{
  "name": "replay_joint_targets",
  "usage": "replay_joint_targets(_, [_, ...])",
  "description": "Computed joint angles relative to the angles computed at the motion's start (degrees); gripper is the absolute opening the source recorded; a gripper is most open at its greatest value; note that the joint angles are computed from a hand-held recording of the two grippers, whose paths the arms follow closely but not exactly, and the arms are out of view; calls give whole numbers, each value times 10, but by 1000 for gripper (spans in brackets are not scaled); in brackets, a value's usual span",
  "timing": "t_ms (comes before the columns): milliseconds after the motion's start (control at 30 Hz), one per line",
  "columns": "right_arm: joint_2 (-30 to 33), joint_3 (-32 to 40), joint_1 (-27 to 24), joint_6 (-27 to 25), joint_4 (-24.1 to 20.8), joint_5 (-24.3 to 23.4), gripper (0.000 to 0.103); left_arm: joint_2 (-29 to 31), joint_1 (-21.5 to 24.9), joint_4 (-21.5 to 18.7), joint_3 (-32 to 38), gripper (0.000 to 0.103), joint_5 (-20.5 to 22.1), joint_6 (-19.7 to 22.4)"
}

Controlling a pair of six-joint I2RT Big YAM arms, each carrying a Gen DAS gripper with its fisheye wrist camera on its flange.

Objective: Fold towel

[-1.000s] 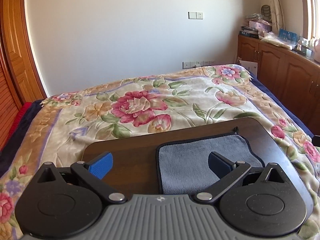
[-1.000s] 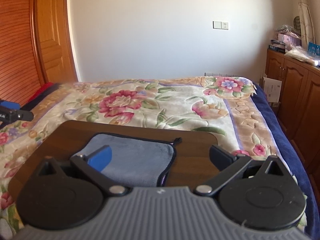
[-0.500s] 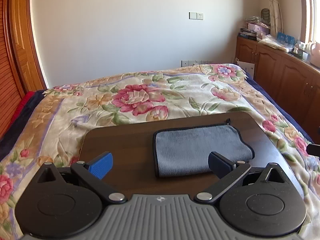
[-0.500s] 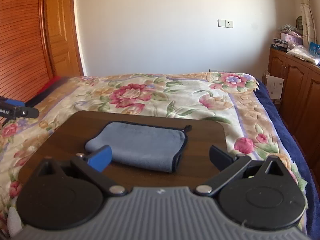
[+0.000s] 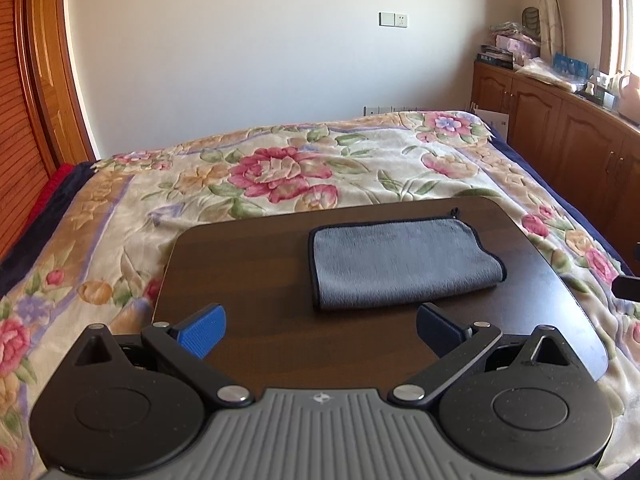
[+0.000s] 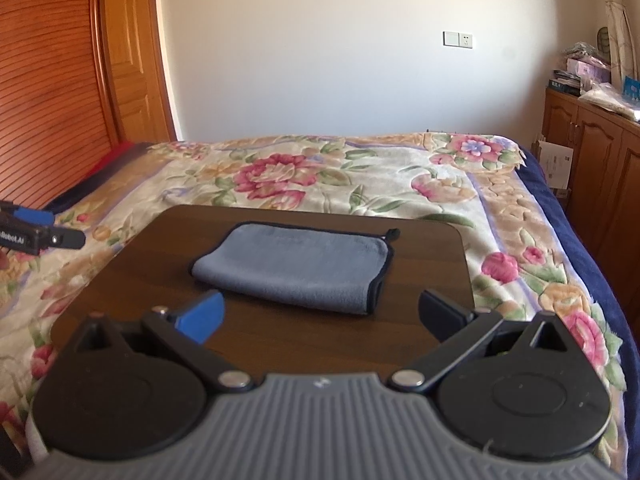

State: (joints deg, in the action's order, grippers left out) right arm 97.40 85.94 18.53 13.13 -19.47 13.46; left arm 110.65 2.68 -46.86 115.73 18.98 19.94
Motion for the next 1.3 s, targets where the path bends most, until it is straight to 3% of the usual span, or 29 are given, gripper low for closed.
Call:
replay_joint_targets(367, [-9,-26,10,27,17,20,103,-56,0,57,-117,100,-12,-6])
replay_joint_targets(1000, [-18,-58,30,65,35,24,103,-86,4,76,-195,99,-22,-9])
replay_joint_targets(1300, [-7,-67,32,69,24,48,103,-88,7,107,-221,99,-35,-5])
